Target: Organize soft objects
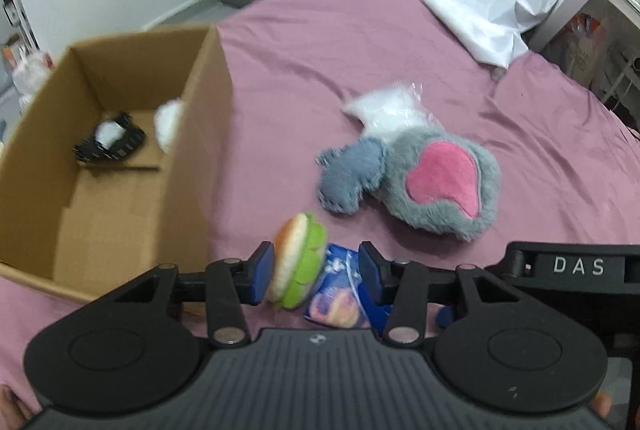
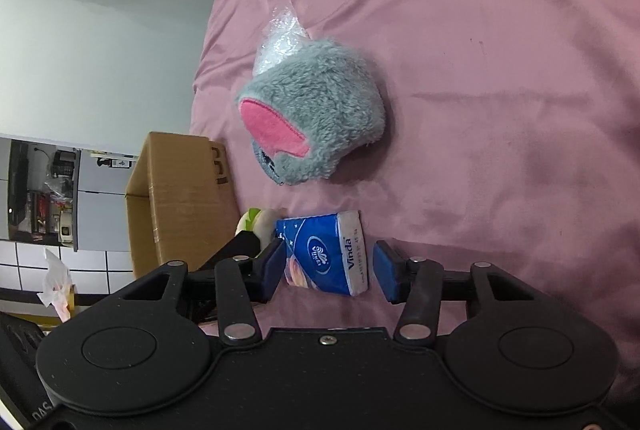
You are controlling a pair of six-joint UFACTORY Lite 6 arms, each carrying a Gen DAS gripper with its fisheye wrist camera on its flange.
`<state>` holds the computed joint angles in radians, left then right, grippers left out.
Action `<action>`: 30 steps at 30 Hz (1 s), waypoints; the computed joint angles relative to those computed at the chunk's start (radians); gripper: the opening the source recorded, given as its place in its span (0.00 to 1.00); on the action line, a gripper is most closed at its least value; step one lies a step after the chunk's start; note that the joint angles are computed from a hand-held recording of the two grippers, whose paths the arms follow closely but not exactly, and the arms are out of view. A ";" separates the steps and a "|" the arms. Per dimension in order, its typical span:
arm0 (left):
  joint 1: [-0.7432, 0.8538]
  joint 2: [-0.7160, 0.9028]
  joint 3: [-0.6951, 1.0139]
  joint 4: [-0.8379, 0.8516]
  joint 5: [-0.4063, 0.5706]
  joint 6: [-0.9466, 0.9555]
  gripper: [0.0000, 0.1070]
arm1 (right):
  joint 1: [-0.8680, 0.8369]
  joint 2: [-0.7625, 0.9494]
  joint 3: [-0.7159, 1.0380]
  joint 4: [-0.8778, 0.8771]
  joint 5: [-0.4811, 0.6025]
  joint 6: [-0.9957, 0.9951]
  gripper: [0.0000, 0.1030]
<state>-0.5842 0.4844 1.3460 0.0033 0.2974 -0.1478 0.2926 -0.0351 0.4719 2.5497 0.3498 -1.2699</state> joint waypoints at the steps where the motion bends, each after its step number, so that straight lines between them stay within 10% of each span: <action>1: -0.003 0.010 0.005 0.018 0.002 -0.025 0.43 | -0.005 0.009 0.001 -0.012 0.008 0.013 0.48; 11: -0.012 0.069 0.008 0.148 -0.043 -0.163 0.42 | -0.035 0.114 0.045 -0.047 0.066 0.027 0.46; 22: 0.033 0.062 -0.001 -0.148 -0.030 0.070 0.22 | -0.035 0.175 0.090 -0.046 0.077 0.009 0.45; 30: 0.044 0.021 -0.038 -0.213 -0.016 0.121 0.20 | -0.013 0.149 0.078 -0.037 0.044 0.007 0.23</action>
